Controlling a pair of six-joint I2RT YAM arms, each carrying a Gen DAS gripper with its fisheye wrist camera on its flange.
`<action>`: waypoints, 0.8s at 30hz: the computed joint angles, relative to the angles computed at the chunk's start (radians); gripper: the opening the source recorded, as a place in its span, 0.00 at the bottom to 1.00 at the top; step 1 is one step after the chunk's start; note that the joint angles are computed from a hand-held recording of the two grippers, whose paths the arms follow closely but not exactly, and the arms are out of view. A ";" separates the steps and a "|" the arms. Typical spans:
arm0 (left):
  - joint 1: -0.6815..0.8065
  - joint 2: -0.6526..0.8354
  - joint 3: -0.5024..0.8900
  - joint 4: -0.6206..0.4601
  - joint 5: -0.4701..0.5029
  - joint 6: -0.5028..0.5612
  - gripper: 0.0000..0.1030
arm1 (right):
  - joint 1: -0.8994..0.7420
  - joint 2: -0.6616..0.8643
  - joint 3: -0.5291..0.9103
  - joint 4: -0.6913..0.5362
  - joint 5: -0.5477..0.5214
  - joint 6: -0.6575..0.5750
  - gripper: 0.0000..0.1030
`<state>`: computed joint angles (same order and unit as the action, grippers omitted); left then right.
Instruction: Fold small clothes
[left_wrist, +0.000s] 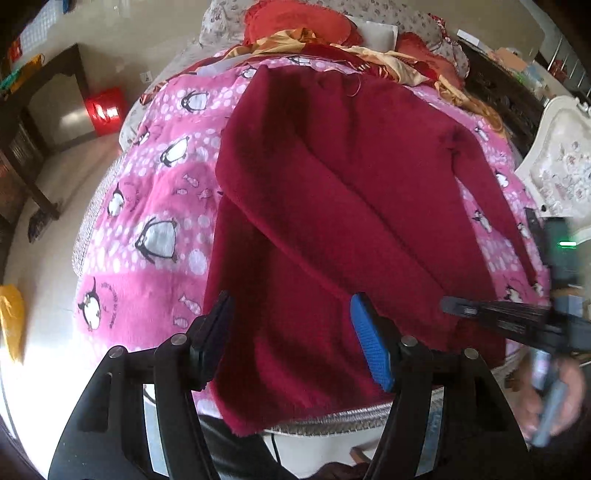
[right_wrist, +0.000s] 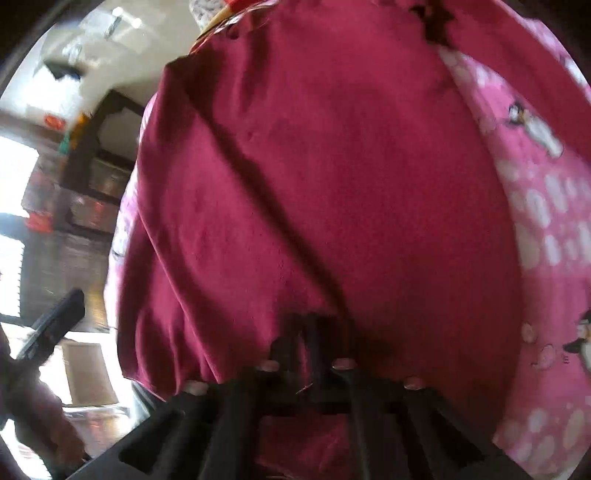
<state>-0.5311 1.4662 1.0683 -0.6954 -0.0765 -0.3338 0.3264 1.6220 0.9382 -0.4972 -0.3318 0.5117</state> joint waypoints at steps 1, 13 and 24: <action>-0.006 0.013 0.001 0.010 -0.007 0.001 0.63 | 0.008 -0.034 -0.006 -0.011 0.012 0.002 0.00; -0.025 0.125 0.082 0.035 0.051 0.027 0.63 | -0.123 -0.343 -0.210 0.079 -0.111 0.037 0.06; -0.188 0.315 0.347 -0.048 0.175 -0.023 0.63 | -0.719 -0.540 -0.292 -0.122 -0.248 -0.194 0.81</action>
<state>-0.7190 1.7817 1.4156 -0.7429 0.0983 -0.3568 -0.3927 1.0822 0.6459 -0.6192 -0.5797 0.3174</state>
